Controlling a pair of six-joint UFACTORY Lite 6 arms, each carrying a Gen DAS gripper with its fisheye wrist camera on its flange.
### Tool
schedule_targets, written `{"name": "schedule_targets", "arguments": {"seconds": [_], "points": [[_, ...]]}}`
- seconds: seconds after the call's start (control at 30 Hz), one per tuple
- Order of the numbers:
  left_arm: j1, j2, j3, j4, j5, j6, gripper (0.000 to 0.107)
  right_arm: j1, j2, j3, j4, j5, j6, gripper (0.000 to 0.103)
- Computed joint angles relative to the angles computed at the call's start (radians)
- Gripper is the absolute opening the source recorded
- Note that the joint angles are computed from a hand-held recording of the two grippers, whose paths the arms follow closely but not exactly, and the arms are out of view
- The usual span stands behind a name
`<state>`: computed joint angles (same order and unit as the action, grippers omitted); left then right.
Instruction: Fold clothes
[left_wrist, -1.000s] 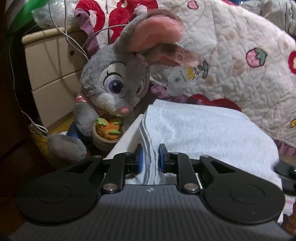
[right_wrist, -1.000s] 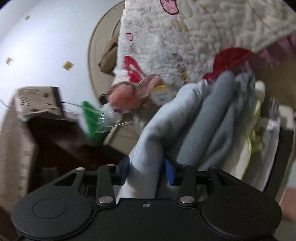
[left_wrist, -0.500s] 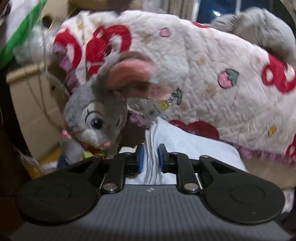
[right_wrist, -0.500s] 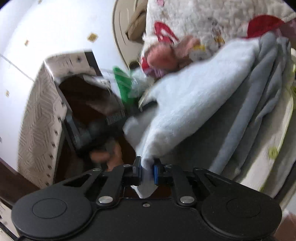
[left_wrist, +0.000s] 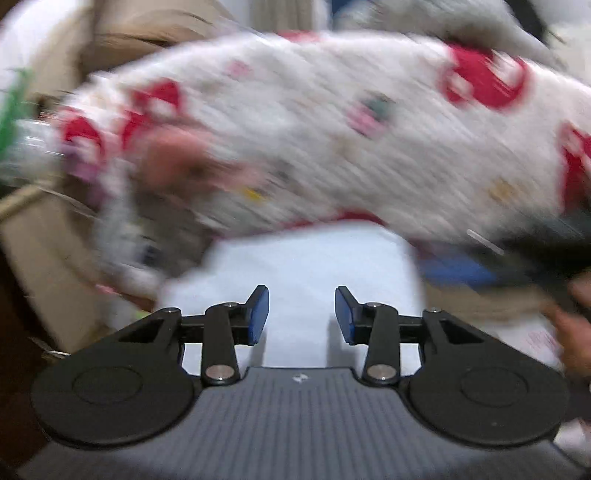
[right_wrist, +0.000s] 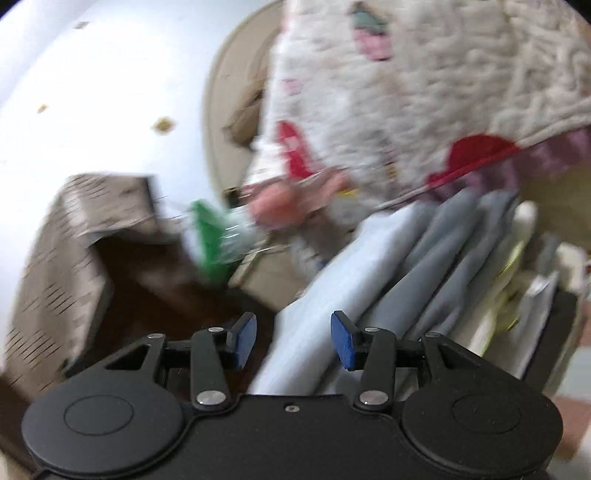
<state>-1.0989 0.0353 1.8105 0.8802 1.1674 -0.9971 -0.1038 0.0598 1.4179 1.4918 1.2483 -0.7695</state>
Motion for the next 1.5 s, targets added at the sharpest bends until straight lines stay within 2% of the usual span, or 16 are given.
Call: {"name": "schedule_targets", "arguments": {"seconds": [0.2, 0.27, 0.33, 0.5, 0.57, 0.63, 0.7, 0.8, 0.83, 0.87, 0.93, 1.03, 1.1, 1.23, 1.33, 1.5], "points": [[0.02, -0.156, -0.317, -0.046, -0.225, -0.172, 0.036, 0.121, 0.317, 0.405, -0.241, -0.137, 0.108, 0.047], [0.007, -0.199, -0.386, -0.007, -0.227, -0.218, 0.036, 0.169, 0.398, 0.525, -0.324, -0.172, 0.141, 0.046], [0.006, -0.215, -0.395, 0.004, -0.208, -0.225, 0.037, 0.169, 0.363, 0.477, -0.246, -0.211, 0.054, 0.012], [-0.042, -0.213, -0.368, 0.026, -0.13, -0.221, 0.038, 0.136, 0.076, 0.078, 0.023, -0.336, -0.374, 0.01], [-0.056, -0.197, -0.355, 0.035, -0.108, -0.231, 0.038, 0.14, 0.08, 0.054, -0.02, -0.402, -0.369, 0.012], [-0.049, -0.198, -0.359, 0.027, -0.115, -0.252, 0.038, 0.155, 0.071, 0.01, -0.031, -0.508, -0.397, 0.025], [-0.033, -0.222, -0.387, 0.015, -0.147, -0.294, 0.038, 0.153, 0.055, -0.026, -0.014, -0.557, -0.442, 0.025], [-0.053, -0.217, -0.396, 0.037, -0.127, -0.326, 0.038, 0.152, 0.048, -0.009, -0.065, -0.61, -0.447, 0.024], [-0.072, -0.199, -0.377, 0.046, -0.086, -0.333, 0.038, 0.172, 0.04, -0.001, -0.126, -0.677, -0.393, 0.021], [-0.092, -0.178, -0.351, 0.053, -0.035, -0.351, 0.038, 0.195, 0.032, 0.001, -0.229, -0.782, -0.297, 0.011], [-0.135, -0.134, -0.286, 0.063, 0.079, -0.428, 0.039, 0.172, 0.047, 0.008, -0.378, -0.883, -0.105, 0.021], [-0.205, -0.097, -0.251, 0.101, 0.164, -0.58, 0.041, 0.05, 0.002, -0.022, -0.314, -0.741, -0.094, 0.026], [-0.26, -0.038, -0.224, 0.132, 0.243, -0.615, 0.041, -0.031, -0.074, -0.102, -0.2, -0.611, -0.242, 0.04], [-0.367, 0.12, -0.106, 0.142, 0.439, -0.686, 0.052, -0.17, -0.245, -0.269, -0.149, -0.356, -0.379, 0.04], [-0.438, 0.248, 0.036, 0.082, 0.561, -0.759, 0.067, -0.268, -0.35, -0.36, -0.189, -0.169, -0.4, 0.044], [-0.558, 0.421, 0.289, 0.041, 0.688, -0.892, 0.068, -0.414, -0.486, -0.427, -0.37, 0.061, -0.409, 0.046]]}}
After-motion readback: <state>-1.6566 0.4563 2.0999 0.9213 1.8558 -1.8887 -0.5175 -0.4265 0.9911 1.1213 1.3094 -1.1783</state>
